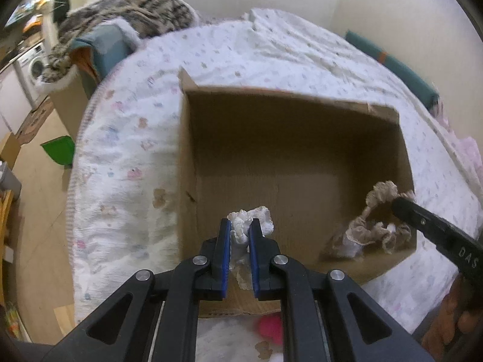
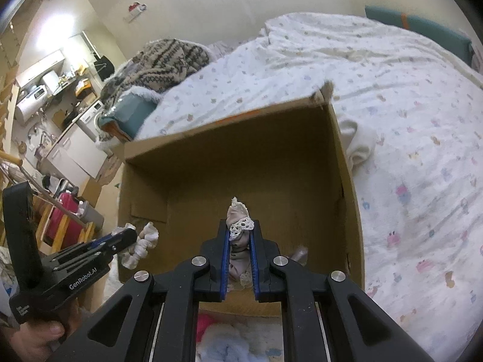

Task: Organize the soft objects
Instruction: 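Carry both scrunchies over the box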

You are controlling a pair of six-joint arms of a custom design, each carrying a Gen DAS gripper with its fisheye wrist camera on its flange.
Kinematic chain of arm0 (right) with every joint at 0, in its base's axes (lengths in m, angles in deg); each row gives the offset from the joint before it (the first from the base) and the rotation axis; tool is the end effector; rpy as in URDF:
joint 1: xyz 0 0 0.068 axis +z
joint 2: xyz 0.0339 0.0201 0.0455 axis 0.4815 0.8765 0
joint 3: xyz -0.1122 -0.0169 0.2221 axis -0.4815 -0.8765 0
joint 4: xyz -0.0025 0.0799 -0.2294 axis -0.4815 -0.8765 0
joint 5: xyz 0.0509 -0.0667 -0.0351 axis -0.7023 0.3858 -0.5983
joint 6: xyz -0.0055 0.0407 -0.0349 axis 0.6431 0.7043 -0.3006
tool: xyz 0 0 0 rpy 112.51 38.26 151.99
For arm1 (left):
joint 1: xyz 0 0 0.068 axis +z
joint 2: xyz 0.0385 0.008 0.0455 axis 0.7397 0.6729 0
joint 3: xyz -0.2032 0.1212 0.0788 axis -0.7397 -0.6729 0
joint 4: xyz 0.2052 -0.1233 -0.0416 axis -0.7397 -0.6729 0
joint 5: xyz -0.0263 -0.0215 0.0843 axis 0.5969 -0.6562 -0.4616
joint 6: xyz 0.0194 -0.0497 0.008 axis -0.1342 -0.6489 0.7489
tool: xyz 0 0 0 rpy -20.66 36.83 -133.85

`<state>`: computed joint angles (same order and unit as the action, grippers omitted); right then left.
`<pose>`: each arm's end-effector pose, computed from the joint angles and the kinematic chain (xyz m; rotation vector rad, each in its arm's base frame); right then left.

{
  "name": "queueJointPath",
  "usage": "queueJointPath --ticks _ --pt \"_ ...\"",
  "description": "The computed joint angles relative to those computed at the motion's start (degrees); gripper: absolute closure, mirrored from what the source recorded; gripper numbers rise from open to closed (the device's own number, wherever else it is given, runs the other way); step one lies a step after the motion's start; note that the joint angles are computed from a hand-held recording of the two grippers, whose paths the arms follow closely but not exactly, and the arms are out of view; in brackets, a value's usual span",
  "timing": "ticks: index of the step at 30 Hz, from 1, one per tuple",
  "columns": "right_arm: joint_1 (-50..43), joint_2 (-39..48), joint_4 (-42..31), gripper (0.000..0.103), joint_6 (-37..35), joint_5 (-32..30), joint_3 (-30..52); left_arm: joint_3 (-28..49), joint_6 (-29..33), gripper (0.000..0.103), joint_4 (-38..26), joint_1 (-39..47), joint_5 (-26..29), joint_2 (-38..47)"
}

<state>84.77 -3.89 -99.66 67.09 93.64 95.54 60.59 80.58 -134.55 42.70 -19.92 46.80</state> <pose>0.1309 0.1664 0.2412 0.3807 2.3943 0.4263 0.2108 -0.0262 0.2543 0.4040 2.5384 -0.2521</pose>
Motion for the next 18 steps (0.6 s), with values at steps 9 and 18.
queueJointPath --ticks 9,18 --pt "-1.69 4.49 1.96 0.090 -0.67 -2.88 -0.89 -3.37 -0.30 0.092 3.06 -1.53 -0.91 -2.23" --pt "-1.28 7.16 2.07 0.089 -2.26 -3.51 0.51 -3.78 -0.75 0.092 2.63 -1.74 -1.35 -1.14"
